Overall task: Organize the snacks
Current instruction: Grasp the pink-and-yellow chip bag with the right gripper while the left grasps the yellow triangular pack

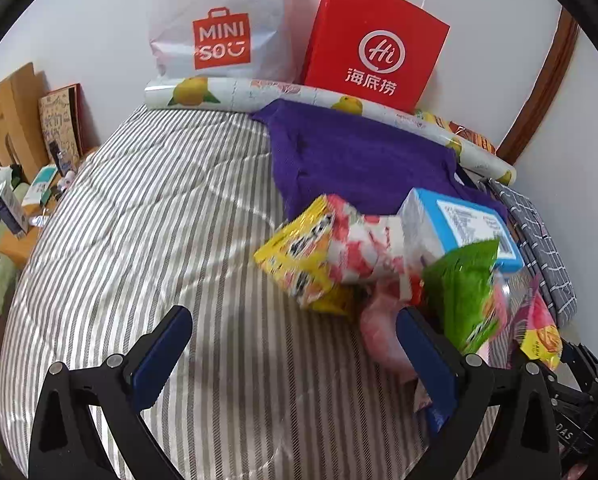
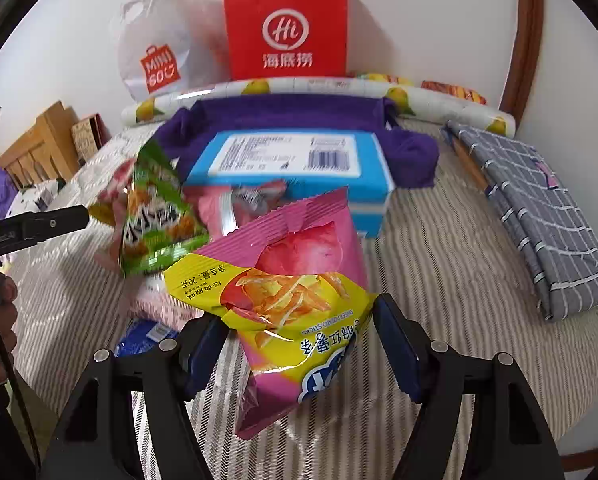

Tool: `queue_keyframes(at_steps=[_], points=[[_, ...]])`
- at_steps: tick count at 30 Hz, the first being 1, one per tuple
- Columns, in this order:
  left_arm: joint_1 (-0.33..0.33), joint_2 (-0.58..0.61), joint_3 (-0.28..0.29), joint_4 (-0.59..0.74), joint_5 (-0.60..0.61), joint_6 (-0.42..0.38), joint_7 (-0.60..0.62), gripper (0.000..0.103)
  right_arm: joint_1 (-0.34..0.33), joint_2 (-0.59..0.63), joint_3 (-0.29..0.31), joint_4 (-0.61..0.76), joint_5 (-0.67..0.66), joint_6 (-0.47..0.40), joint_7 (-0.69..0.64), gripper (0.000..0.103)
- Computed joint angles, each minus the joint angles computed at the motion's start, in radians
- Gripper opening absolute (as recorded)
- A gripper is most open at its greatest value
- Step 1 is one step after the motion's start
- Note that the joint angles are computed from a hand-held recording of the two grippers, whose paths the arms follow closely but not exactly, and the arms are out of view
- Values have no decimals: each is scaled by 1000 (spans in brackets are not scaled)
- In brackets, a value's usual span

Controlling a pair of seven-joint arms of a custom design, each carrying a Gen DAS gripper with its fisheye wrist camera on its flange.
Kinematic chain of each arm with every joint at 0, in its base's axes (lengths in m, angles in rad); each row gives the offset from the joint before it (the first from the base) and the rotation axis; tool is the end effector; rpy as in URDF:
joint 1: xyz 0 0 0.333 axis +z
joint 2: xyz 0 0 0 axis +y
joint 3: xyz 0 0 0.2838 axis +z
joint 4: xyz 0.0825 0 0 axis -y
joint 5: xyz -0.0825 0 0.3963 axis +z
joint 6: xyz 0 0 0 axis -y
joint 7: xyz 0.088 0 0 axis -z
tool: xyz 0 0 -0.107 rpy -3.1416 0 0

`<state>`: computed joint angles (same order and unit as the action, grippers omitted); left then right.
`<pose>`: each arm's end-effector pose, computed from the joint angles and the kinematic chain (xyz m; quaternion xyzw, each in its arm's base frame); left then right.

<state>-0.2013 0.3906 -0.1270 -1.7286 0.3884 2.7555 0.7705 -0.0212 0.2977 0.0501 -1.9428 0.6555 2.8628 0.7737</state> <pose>0.6590 -0.2309 0.3941 -0.7268 0.6033 -0.2808 0.1698 0.6515 -0.0165 0.3539 -0.7395 0.5794 -0.1929 0.2833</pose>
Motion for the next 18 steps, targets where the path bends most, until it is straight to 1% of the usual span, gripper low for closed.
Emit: queue_keyframes(at_steps=[3,6,7,9,13,15,18], points=[[2,30,-9,54,-11,-27,31,102,-8,-3,-2,11,9,-3,1,72],[-9,52,3,95,0,-64,39,102,-13,0,-11,24,4,-4,10,72],[-14,58,9,106,6,-88,35,102,-16,1,-14,28,3,-3,14,72],[-19,68,18,121,14,-120,22,99,-22,2,-17,33,2,-3,19,72],[-16,83,18,128,21,-138,30,98,-37,15,-15,49,16,-2,23,72],[-19,97,18,145,27,-152,35,95,-38,27,-17,63,9,-6,32,72],[-14,131,11,185,11,-162,51,94,-39,40,-19,75,-5,-11,43,72]])
